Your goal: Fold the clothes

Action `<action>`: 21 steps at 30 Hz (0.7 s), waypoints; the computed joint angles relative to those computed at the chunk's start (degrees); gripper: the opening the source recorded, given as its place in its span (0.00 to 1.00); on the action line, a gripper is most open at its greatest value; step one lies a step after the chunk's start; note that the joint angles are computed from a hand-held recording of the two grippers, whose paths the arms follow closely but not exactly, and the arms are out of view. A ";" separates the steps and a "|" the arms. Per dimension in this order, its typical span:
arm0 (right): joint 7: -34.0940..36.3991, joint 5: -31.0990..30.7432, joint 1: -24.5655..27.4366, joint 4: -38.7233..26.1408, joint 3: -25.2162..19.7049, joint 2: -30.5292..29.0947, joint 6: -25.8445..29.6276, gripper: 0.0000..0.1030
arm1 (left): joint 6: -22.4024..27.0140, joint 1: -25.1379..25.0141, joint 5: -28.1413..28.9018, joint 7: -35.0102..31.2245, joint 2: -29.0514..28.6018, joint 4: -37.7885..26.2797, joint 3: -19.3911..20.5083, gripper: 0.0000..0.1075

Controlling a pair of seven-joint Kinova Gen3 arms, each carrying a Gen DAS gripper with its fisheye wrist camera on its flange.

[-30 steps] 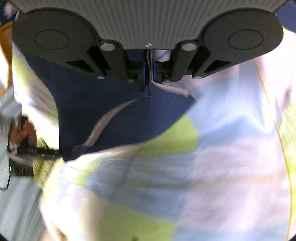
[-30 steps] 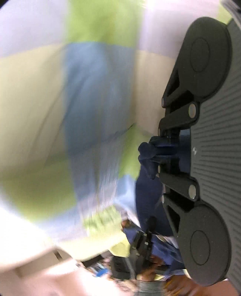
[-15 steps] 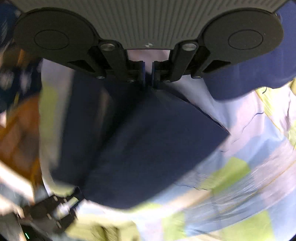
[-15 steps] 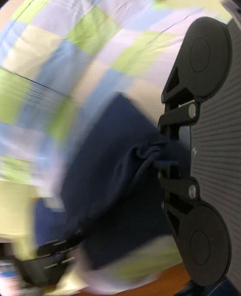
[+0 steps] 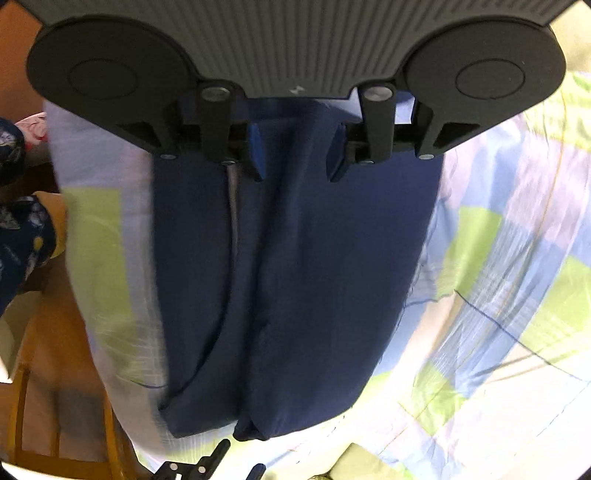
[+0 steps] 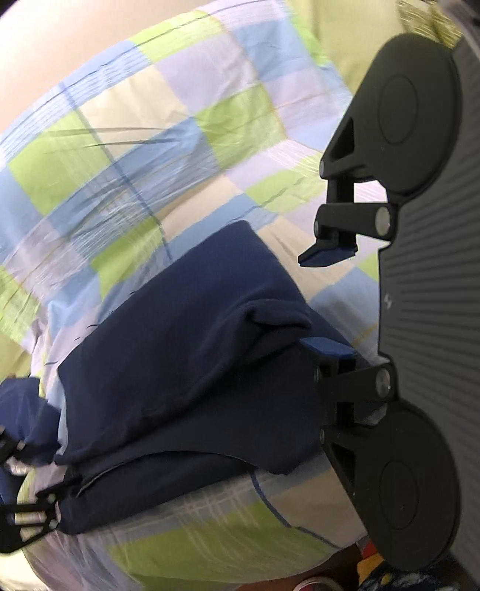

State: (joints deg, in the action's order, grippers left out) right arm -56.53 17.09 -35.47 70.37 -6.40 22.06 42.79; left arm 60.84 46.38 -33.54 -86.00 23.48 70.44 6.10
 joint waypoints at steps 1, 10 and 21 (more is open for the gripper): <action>0.98 -0.44 0.33 -0.41 -0.48 0.33 0.11 0.36 | 0.56 -0.35 0.38 -0.12 0.35 -1.21 -0.07 0.40; 4.56 2.42 -1.91 1.72 0.28 1.54 -4.75 0.36 | 8.38 -0.51 4.30 -5.46 5.21 -8.84 -1.12 0.39; 8.52 -0.79 1.26 4.03 -1.39 0.78 -9.70 0.04 | 7.94 1.51 1.81 -9.10 3.16 -8.86 -1.57 0.00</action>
State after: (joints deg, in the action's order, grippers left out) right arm -48.01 16.30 -34.21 74.40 -7.79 22.84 33.09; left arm 68.78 47.89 -31.73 -95.10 26.64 61.59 4.53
